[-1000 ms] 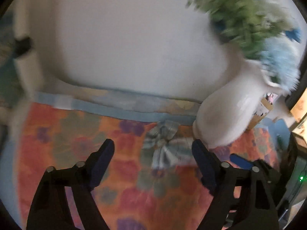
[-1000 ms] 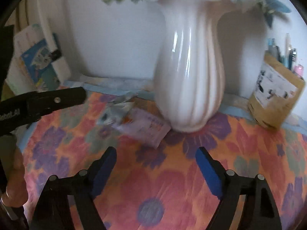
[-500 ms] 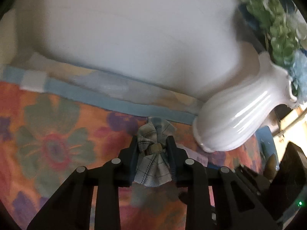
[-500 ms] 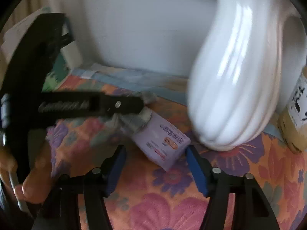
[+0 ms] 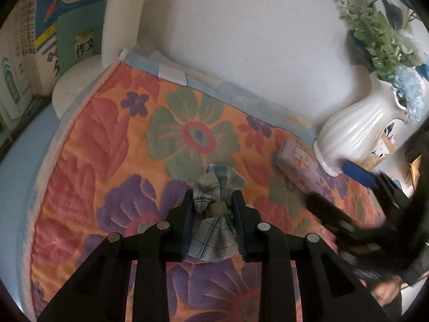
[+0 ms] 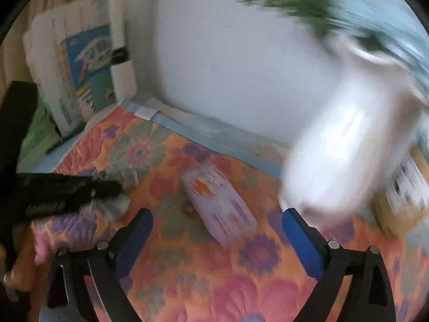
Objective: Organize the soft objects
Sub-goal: 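Grasp the plaid scrunchie with the left tool while the right tool grasps the pink wipes packet, then carry the scrunchie and wipes packet to the round tray and open both tools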
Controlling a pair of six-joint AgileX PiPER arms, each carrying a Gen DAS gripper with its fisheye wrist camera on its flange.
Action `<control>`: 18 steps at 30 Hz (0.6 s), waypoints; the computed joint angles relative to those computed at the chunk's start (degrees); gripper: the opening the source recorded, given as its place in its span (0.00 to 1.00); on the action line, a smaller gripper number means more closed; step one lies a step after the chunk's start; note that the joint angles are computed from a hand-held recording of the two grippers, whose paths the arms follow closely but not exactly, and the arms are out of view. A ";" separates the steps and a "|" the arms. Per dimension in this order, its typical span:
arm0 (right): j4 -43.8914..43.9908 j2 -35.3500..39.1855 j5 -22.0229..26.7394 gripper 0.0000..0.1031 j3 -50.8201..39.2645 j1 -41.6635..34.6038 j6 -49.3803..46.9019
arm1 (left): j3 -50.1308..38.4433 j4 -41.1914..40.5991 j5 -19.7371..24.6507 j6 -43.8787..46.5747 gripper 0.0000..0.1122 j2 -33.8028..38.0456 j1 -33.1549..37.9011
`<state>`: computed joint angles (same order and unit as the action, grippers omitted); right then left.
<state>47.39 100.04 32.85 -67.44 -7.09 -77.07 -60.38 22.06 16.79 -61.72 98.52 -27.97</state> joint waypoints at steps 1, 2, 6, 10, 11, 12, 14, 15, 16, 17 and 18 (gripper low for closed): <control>-3.34 1.24 -3.36 0.94 -0.70 2.47 2.95 | 0.24 0.62 -0.26 -0.59 0.21 -0.27 0.04; -8.95 3.06 -8.35 0.91 -1.47 5.43 8.20 | 0.53 1.72 -0.39 -1.70 0.21 -0.47 0.00; -21.62 8.08 -8.62 0.82 -7.42 8.73 23.09 | 1.25 5.77 1.22 -4.82 0.21 -1.27 -0.74; -18.11 10.61 -2.60 0.63 -11.63 7.71 20.81 | -2.12 11.00 4.80 -9.58 0.21 1.06 -3.76; -14.96 10.90 0.16 0.50 -12.27 6.78 17.55 | -2.29 11.28 5.05 -9.77 0.21 1.18 -3.98; -12.93 10.72 1.65 0.43 -12.14 6.18 15.37 | -2.37 12.05 5.49 -10.56 0.21 1.19 -4.43; -11.32 9.66 1.66 0.39 -10.49 5.95 13.79 | -3.81 14.12 6.51 -13.47 0.21 2.31 -5.96; -9.92 8.88 1.77 0.39 -9.20 5.59 12.54 | -3.77 15.55 6.78 -14.92 0.21 2.24 -6.44; -7.62 7.18 2.09 0.39 -6.72 4.63 10.27 | -4.40 16.36 7.26 -15.61 0.21 2.63 -6.70; -6.02 5.86 2.04 0.39 -4.75 4.04 8.74 | -5.32 17.41 8.04 -16.43 0.21 3.07 -7.10; -3.95 4.13 1.67 0.39 -2.11 3.35 6.56 | -5.06 19.99 8.64 -18.85 0.21 2.83 -7.92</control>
<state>43.44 104.16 34.52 -69.56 -3.73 -70.51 -65.44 42.05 25.43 -80.57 101.36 -35.89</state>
